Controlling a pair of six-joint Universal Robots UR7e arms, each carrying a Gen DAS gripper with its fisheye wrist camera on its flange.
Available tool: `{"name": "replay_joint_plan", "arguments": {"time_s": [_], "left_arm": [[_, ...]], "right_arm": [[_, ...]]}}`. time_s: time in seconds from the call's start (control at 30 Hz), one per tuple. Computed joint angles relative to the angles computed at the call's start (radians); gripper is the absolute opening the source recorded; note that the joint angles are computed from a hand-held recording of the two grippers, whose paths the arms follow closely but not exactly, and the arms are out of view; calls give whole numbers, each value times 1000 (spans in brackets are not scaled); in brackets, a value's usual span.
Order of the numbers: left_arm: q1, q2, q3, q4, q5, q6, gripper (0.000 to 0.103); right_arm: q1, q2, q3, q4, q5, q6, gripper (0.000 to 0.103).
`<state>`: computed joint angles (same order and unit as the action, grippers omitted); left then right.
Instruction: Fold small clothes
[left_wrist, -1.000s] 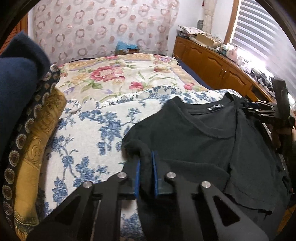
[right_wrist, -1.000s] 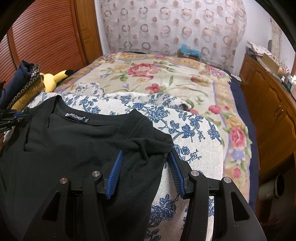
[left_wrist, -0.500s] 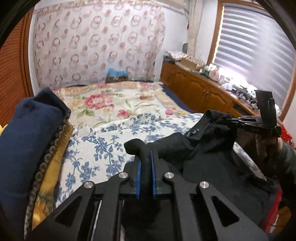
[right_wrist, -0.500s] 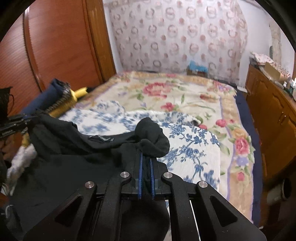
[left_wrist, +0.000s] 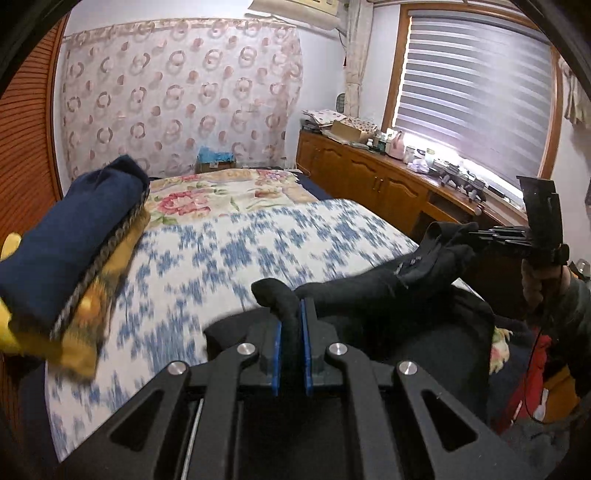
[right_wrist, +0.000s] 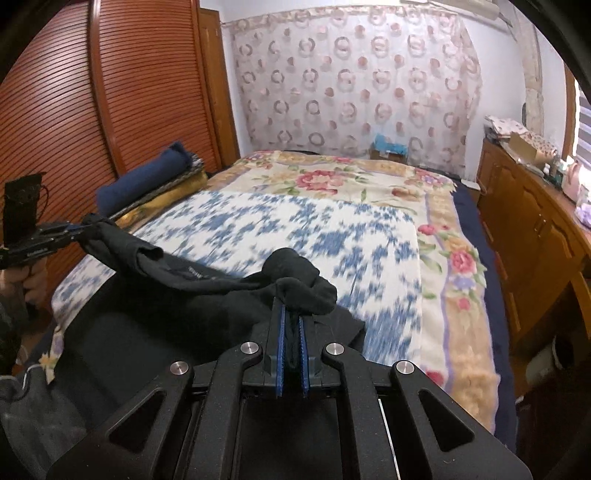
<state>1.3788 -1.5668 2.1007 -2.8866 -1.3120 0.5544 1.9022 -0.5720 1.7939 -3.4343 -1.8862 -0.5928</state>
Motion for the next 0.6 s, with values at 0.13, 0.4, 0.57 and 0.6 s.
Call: {"name": "replay_joint_plan", "arguments": {"time_s": [0.13, 0.4, 0.57, 0.6], "left_arm": [[-1, -107, 99, 26, -4, -42, 6], [3, -233, 197, 93, 24, -67, 8], [22, -248, 199, 113, 19, -66, 11], [22, -248, 200, 113, 29, -64, 13]], "right_arm": [[12, -27, 127, -76, -4, 28, 4], [27, -39, 253, -128, 6, 119, 4], [39, -40, 284, -143, -35, 119, 4], [40, -42, 285, -139, -48, 117, 4]]}}
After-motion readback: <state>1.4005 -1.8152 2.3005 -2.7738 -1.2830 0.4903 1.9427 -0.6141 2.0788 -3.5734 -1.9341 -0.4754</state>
